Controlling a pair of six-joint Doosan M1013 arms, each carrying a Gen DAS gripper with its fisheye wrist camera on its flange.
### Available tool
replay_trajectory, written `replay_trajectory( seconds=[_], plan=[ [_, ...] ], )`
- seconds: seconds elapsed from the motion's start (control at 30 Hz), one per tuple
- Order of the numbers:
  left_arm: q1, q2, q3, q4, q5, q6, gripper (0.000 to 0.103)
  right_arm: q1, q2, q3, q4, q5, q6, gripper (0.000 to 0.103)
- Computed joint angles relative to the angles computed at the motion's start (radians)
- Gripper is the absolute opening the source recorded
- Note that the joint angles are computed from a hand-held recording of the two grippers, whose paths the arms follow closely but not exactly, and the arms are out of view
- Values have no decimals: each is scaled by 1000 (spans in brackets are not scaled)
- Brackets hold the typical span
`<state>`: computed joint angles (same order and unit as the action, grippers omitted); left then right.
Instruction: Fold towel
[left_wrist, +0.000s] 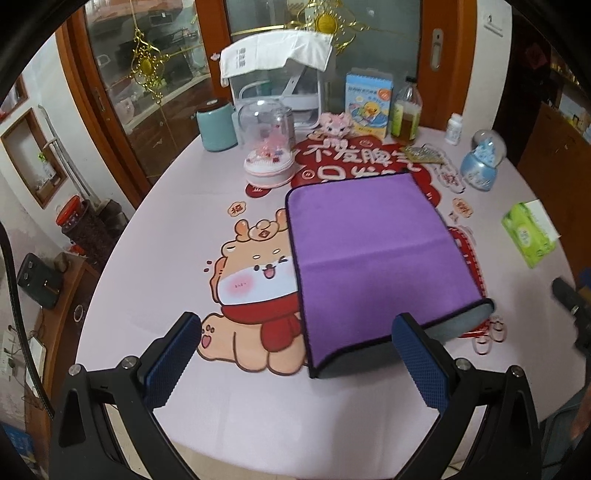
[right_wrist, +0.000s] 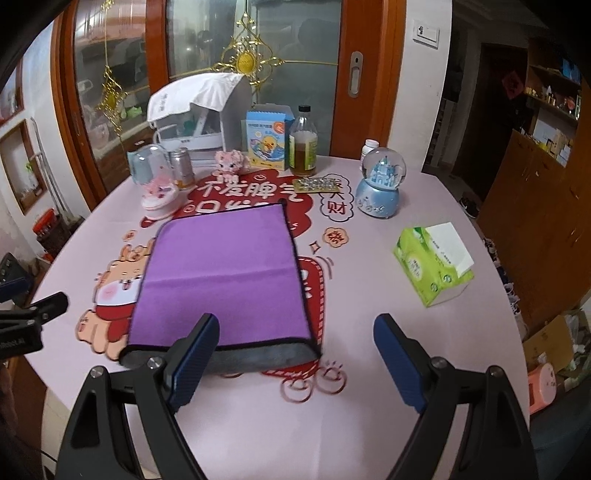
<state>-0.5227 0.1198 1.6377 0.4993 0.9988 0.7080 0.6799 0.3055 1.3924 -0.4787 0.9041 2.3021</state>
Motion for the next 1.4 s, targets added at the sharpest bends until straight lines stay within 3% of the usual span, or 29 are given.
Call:
replay_trajectory(
  seconds=[0.27,0.47,0.67,0.87,1.2,1.4],
  plan=[
    [62,36,10,-45,-34,39,102,-47,35,-23,-13,4,-76,85],
    [90,40,40,-108,-97,130,102,-70,41,-9,32,-47,-181,84],
    [96,29,82,-170,-167,201,102,-89,49,8,162,-82,-360,78],
    [95,40,100,-244,-184,306,102,-105,64,32,309,-93,-592,75],
    [135,65,116,-485,-246,626,95,-156,128,1,561,23,-948,55],
    [156,77,110,-602,-252,774,90,-179,155,-33,672,87,-1081,51]
  ],
)
